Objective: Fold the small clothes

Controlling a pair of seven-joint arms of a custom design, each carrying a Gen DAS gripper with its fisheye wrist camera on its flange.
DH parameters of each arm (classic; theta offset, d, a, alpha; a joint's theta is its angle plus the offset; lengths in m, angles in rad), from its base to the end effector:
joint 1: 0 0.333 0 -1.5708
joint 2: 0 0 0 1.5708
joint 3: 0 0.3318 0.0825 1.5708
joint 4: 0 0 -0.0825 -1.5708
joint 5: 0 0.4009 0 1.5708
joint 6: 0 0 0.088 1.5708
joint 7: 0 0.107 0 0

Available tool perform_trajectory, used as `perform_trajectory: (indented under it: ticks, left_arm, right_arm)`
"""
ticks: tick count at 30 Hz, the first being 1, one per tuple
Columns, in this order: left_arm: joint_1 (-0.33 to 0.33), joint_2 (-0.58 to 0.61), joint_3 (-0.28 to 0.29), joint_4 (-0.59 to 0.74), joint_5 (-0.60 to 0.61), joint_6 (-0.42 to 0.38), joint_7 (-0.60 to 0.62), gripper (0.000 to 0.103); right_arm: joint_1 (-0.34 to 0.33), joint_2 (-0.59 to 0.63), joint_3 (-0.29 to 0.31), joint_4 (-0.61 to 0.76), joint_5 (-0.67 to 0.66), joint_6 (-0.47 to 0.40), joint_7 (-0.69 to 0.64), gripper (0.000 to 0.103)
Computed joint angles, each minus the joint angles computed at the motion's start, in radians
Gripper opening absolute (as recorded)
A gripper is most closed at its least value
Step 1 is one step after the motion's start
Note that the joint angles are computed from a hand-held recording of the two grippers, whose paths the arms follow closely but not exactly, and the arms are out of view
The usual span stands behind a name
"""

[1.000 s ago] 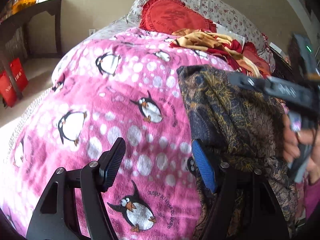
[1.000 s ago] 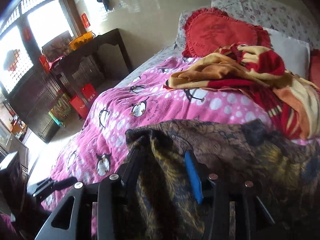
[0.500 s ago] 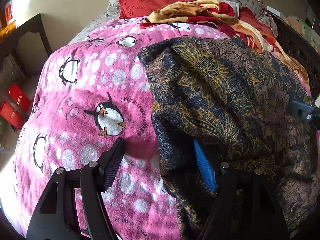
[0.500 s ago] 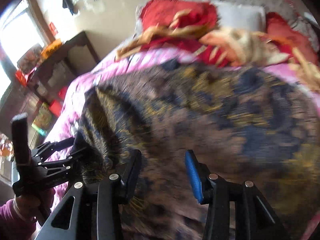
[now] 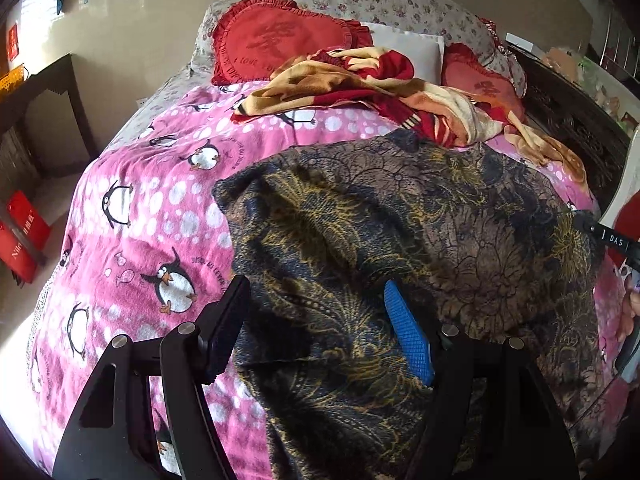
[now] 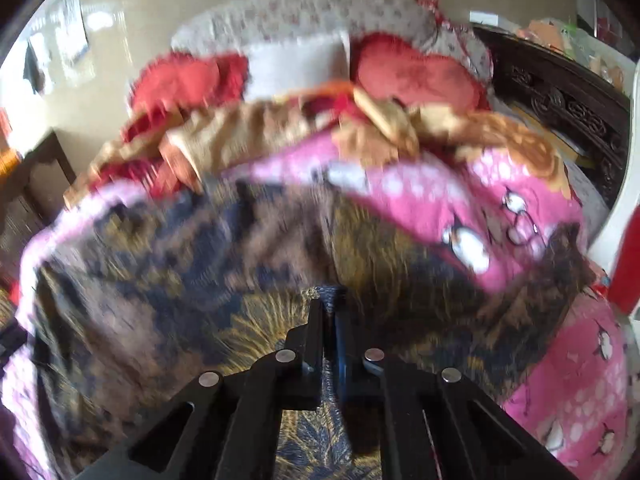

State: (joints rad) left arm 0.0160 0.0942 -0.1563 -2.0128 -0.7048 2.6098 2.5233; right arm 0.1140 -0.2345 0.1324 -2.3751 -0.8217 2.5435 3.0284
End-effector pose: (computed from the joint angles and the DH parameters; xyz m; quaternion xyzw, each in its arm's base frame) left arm 0.6221 -0.0713 0.4664 -0.4542 0.8229 -0.3184 0.1231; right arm 0.4882 0.1344 0.4595 -0.4353 0.8300 -0.2877 0.1973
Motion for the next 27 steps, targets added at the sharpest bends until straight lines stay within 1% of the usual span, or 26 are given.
perform_trajectory:
  ticks: [1,3,4,6,7,8,9,10,12,15,16,18,19,22,24,25,26,27]
  left_arm:
    - [-0.002,-0.002,-0.003,-0.003,-0.008,-0.003,0.001,0.07]
    - [-0.013,-0.001,-0.009,-0.009,0.009,-0.014,-0.011,0.07]
    - [-0.019,-0.001,-0.012,-0.016,0.02,-0.008,-0.012,0.07]
    - [-0.038,0.002,-0.018,-0.034,0.063,0.012,-0.028,0.07]
    - [-0.042,0.003,-0.019,-0.038,0.083,0.009,-0.036,0.07]
    - [-0.045,0.003,-0.021,-0.043,0.089,0.005,-0.038,0.07]
    - [-0.045,0.002,-0.023,-0.047,0.085,0.003,-0.034,0.07]
    - [-0.046,0.0,-0.024,-0.051,0.08,0.001,-0.029,0.07]
    - [-0.048,-0.003,-0.025,-0.056,0.069,0.003,-0.019,0.07]
    - [-0.049,-0.003,-0.023,-0.054,0.062,-0.005,-0.024,0.07]
    - [-0.049,-0.003,-0.022,-0.052,0.06,-0.012,-0.027,0.07]
    - [-0.049,-0.004,-0.02,-0.052,0.064,-0.021,-0.035,0.07]
    - [-0.049,-0.004,-0.019,-0.053,0.067,-0.025,-0.037,0.07]
    - [-0.053,-0.008,-0.02,-0.062,0.073,-0.018,-0.04,0.07]
    - [-0.057,-0.011,-0.02,-0.071,0.086,-0.002,-0.047,0.07]
    - [-0.057,-0.01,-0.019,-0.07,0.089,-0.004,-0.05,0.07]
    - [-0.057,-0.009,-0.018,-0.07,0.092,-0.009,-0.052,0.07]
    - [-0.057,-0.009,-0.018,-0.07,0.096,-0.012,-0.055,0.07]
  right_arm:
    - [-0.005,-0.002,0.003,-0.005,-0.015,0.01,0.024,0.004]
    - [-0.001,0.043,-0.004,0.026,0.01,-0.017,-0.01,0.004]
    - [0.006,0.057,-0.007,0.03,0.018,-0.017,-0.012,0.004]
    - [0.008,0.054,-0.011,0.015,-0.017,0.002,0.019,0.005]
    - [0.011,0.039,-0.021,0.002,-0.008,0.024,0.006,0.011]
    - [0.015,0.013,-0.035,-0.017,0.03,0.037,-0.023,0.031]
    - [0.009,-0.015,-0.036,-0.035,0.047,0.031,-0.026,0.043]
    - [-0.008,-0.053,-0.027,-0.063,0.033,0.023,0.003,0.055]
    - [-0.041,-0.113,-0.014,-0.105,0.018,-0.003,0.031,0.056]
    - [-0.077,-0.187,-0.02,-0.149,0.078,-0.113,-0.008,0.056]
    - [-0.089,-0.207,-0.028,-0.165,0.095,-0.121,-0.016,0.056]
    - [-0.118,-0.242,-0.042,-0.199,0.122,-0.111,-0.02,0.056]
    - [-0.135,-0.254,-0.037,-0.207,0.132,-0.122,-0.013,0.056]
    - [-0.19,-0.266,-0.029,-0.214,0.157,-0.204,0.02,0.056]
    - [-0.195,-0.245,-0.052,-0.205,0.2,-0.24,-0.012,0.056]
    - [-0.196,-0.232,-0.069,-0.205,0.225,-0.241,-0.029,0.056]
    - [-0.2,-0.235,-0.084,-0.223,0.24,-0.203,-0.027,0.056]
    - [-0.212,-0.254,-0.094,-0.263,0.231,-0.114,-0.005,0.054]
